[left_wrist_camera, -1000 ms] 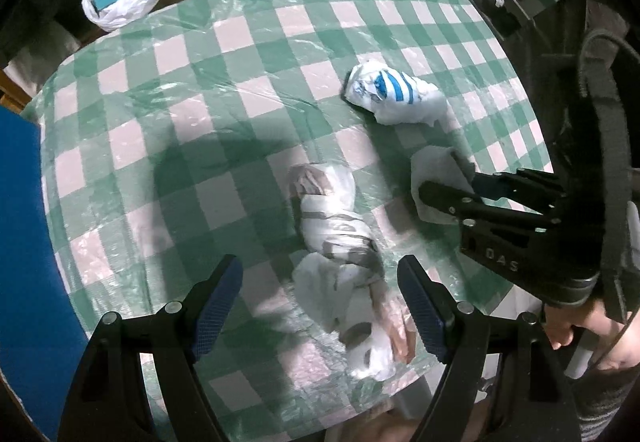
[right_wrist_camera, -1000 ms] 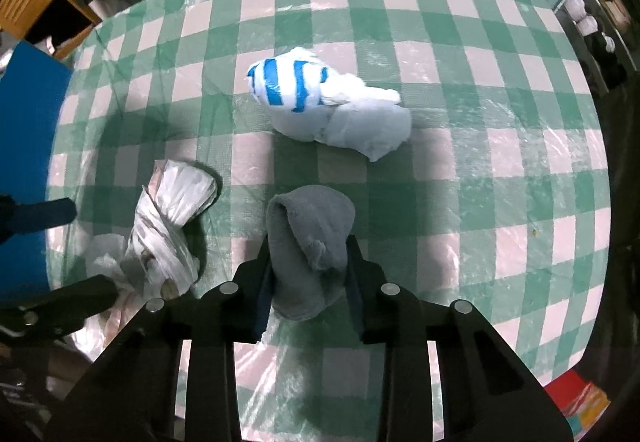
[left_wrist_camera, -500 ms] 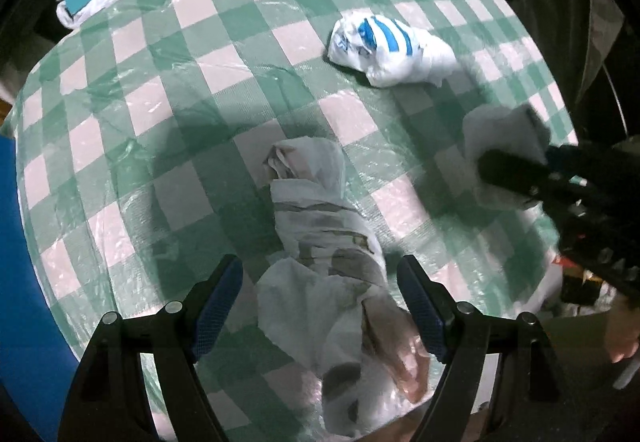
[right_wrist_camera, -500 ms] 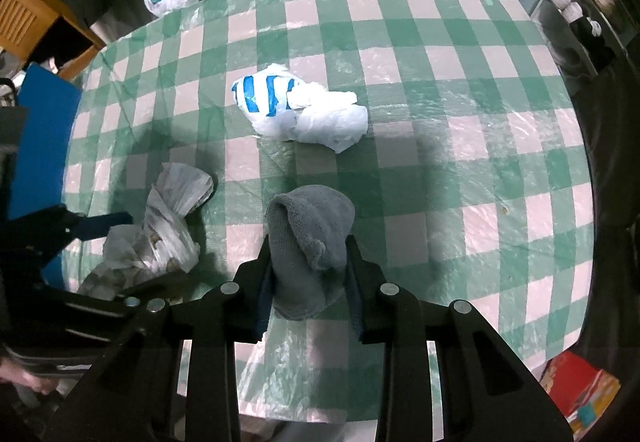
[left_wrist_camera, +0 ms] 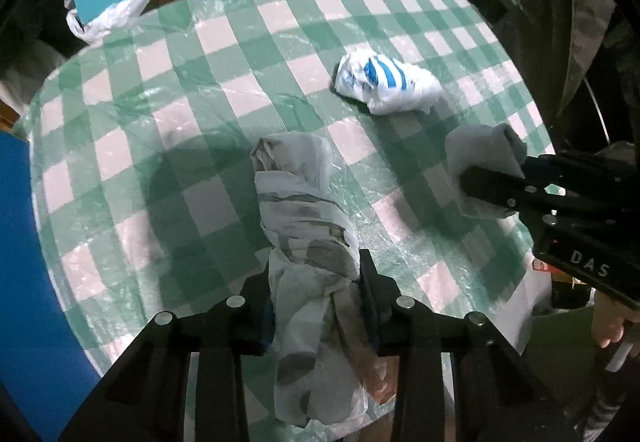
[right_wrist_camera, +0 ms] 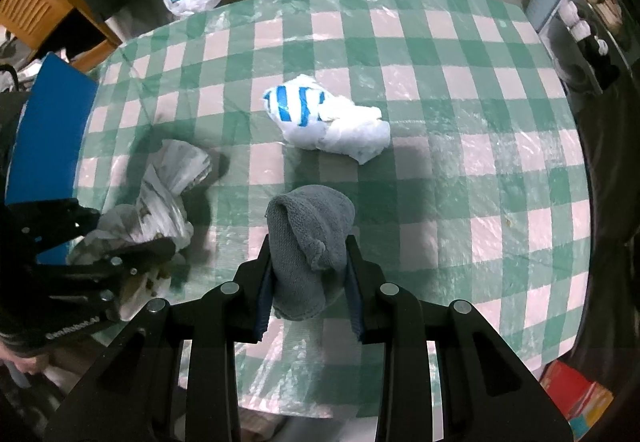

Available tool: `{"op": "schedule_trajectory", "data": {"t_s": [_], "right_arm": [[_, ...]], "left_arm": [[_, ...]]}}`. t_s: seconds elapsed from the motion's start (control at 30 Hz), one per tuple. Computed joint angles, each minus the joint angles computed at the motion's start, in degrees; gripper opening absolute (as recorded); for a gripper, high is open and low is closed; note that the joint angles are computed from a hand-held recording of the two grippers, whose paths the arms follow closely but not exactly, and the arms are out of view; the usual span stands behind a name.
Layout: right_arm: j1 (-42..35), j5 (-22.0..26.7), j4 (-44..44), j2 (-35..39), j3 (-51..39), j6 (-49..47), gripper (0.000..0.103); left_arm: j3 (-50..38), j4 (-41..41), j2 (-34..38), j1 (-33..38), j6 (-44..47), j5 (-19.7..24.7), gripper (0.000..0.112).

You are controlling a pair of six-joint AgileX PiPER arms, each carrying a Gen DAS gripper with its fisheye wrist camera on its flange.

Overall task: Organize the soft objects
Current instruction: 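Lift the white-grey sock bundle and grey sock and carry both over the shoebox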

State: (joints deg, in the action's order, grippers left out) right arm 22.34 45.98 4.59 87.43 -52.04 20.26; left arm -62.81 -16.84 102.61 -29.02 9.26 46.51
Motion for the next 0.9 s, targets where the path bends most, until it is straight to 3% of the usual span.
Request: {"op": "schedule_trajectory", "data": {"t_s": [0.9], "right_arm": [[10.1,5.8,-3.1,-1.1,-10.6,4.5,0.029]], "left_arm": [[1.8,-0.1,-14.3,10.2,6.7,6.5,0.035]]}}
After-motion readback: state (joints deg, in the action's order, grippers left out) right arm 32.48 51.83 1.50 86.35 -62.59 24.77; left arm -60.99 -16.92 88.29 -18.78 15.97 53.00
